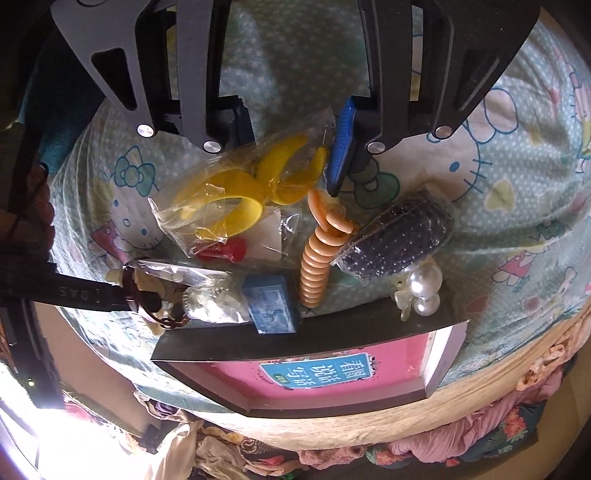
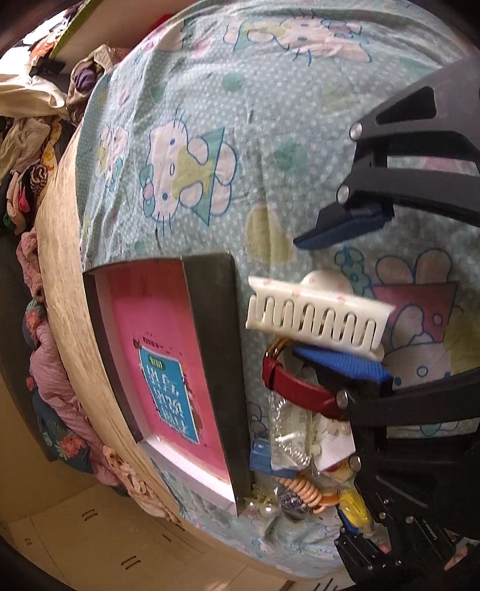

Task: Organize jewelry
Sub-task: 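Grasp the white claw clip with the right tool while the left tool grasps the bagged yellow bangles, then carry the white clip with the right tool while the left tool carries the bangles into the pink box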

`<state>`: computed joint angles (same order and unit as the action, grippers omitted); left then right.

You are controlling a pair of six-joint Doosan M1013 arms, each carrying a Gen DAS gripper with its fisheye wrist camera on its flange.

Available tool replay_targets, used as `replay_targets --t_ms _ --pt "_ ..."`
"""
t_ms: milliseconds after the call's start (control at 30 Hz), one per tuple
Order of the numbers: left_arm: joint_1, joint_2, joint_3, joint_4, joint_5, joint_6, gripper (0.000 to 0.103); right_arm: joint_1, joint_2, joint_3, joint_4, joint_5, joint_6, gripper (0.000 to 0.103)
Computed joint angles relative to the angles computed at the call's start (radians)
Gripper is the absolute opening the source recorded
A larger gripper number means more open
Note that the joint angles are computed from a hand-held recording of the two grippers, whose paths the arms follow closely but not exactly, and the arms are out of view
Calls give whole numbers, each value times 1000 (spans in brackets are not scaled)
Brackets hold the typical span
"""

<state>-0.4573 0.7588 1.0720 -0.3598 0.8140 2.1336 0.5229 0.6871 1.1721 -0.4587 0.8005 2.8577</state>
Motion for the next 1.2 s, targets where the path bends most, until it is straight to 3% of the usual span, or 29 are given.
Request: replay_targets --t_ms 33,167,333,567,833,1200 --pt "1 -2 2 -10 3 11 27 -2 -4 9 6 -24 5 27" --pt "6 -19 22 -62 6 65 26 10 -28 42 -75 -44 85 26" --pt "9 -40 41 -114 2 112 26 30 -62 81 -199 -21 214 26" --pt "16 -68 57 -172 -12 161 26 49 -87 88 -298 12 276 26" --pt "27 -69 31 -202 -23 164 26 61 -81 39 -333 36 225 26" --pt "37 1 -114 -140 -50 39 26 53 -12 -108 -270 48 59 26"
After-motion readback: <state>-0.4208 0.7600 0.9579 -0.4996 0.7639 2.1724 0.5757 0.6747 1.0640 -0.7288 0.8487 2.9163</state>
